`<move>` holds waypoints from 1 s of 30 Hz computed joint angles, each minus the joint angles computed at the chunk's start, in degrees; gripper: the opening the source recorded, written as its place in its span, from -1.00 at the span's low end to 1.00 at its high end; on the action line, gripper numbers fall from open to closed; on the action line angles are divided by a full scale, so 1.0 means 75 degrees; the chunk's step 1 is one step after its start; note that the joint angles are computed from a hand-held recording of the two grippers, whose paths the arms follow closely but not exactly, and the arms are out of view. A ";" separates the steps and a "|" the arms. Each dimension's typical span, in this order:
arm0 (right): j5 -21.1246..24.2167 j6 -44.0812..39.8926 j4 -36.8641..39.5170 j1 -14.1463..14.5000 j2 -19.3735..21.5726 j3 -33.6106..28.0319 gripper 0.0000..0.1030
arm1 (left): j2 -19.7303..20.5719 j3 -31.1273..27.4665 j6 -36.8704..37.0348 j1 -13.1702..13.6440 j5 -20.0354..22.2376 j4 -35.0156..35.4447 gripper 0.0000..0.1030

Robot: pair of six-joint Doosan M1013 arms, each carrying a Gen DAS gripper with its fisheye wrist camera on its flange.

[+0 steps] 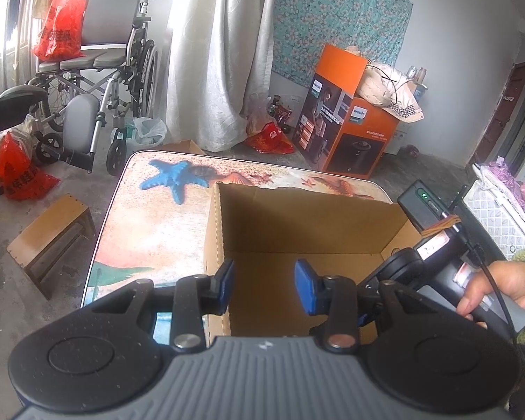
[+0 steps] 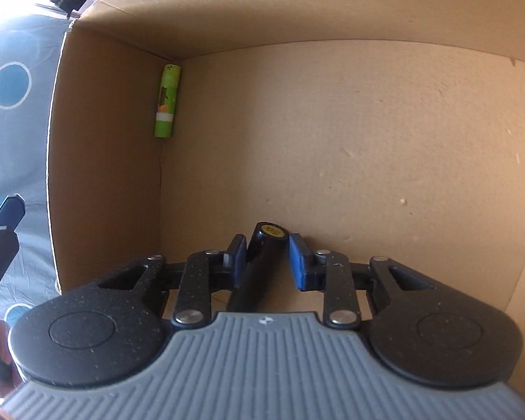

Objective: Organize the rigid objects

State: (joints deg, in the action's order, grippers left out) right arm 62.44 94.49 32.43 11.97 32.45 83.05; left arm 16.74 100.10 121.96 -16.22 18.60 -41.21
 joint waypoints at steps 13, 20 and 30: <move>-0.0300 -0.0299 0.0405 0.0401 0.0445 -0.0820 -0.59 | -0.0134 0.0122 -0.0369 0.0028 -0.0163 0.0261 -0.25; -0.0345 -0.0262 0.0812 0.0322 0.0371 -0.0774 -0.12 | -0.0232 0.0212 -0.0534 0.0029 -0.0164 0.0373 -0.24; -0.2068 -0.1584 0.0963 -0.0182 -0.1800 0.1088 0.08 | -0.0767 0.0736 0.1633 -0.0031 -0.0317 -0.1883 -0.14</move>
State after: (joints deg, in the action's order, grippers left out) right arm 46.93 82.61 39.65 10.60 18.95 91.21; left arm 10.99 105.62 134.20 -16.46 16.22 -55.33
